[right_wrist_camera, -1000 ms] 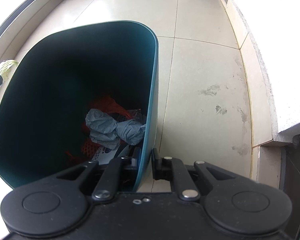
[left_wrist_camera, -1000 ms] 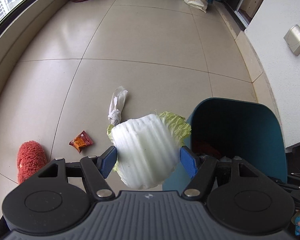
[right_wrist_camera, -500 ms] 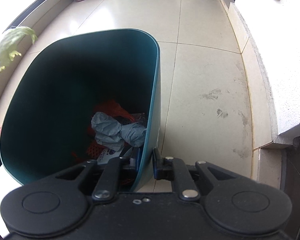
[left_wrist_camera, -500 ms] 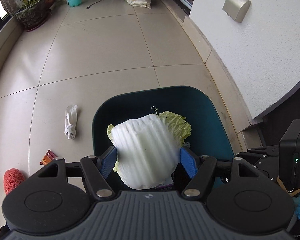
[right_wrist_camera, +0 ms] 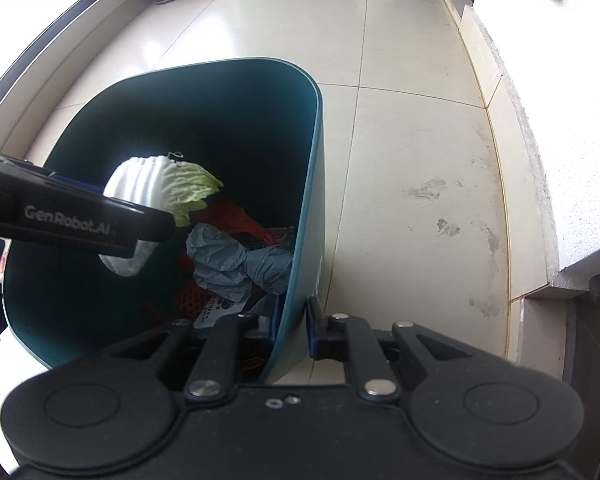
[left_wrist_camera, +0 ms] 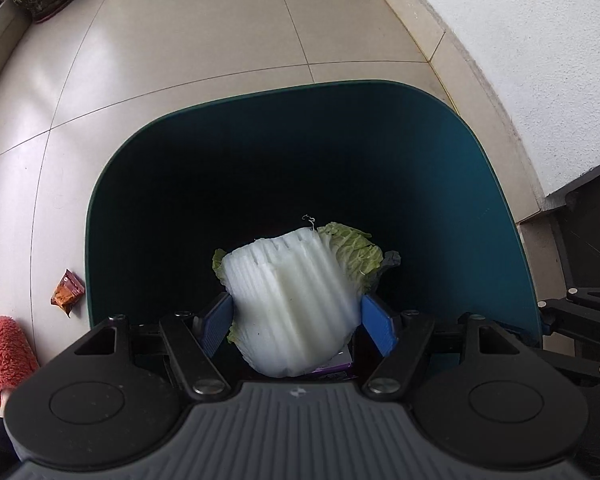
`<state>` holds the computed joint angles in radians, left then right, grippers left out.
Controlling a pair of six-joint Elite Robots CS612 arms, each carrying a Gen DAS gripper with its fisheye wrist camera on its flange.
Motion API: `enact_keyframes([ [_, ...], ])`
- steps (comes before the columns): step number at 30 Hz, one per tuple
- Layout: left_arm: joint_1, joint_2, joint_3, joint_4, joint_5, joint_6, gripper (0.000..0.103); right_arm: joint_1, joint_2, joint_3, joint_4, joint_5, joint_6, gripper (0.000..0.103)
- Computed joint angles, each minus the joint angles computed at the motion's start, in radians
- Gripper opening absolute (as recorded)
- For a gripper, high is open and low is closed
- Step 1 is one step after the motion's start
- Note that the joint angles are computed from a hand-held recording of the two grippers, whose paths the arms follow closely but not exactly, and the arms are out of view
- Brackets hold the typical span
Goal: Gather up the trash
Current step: 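Open the left tool to drop the cabbage and withdraw from the bin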
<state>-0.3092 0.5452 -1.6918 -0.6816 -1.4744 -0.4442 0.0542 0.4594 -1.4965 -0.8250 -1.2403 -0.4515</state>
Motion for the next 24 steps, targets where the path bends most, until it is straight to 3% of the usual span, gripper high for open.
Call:
enact_keyframes([
  [17, 0.021, -0.001, -0.069, -0.033, -0.094, -0.017, 0.075, -0.004, 0.004, -0.001, 0.0, 0.009, -0.003, 0.013],
  [21, 0.026, -0.014, -0.114, -0.051, -0.076, -0.021, 0.075, -0.005, 0.005, -0.002, 0.001, 0.01, -0.004, 0.013],
  [24, 0.037, -0.024, -0.132, -0.076, -0.051, -0.035, 0.081, -0.005, 0.005, -0.001, 0.002, 0.008, -0.001, 0.013],
])
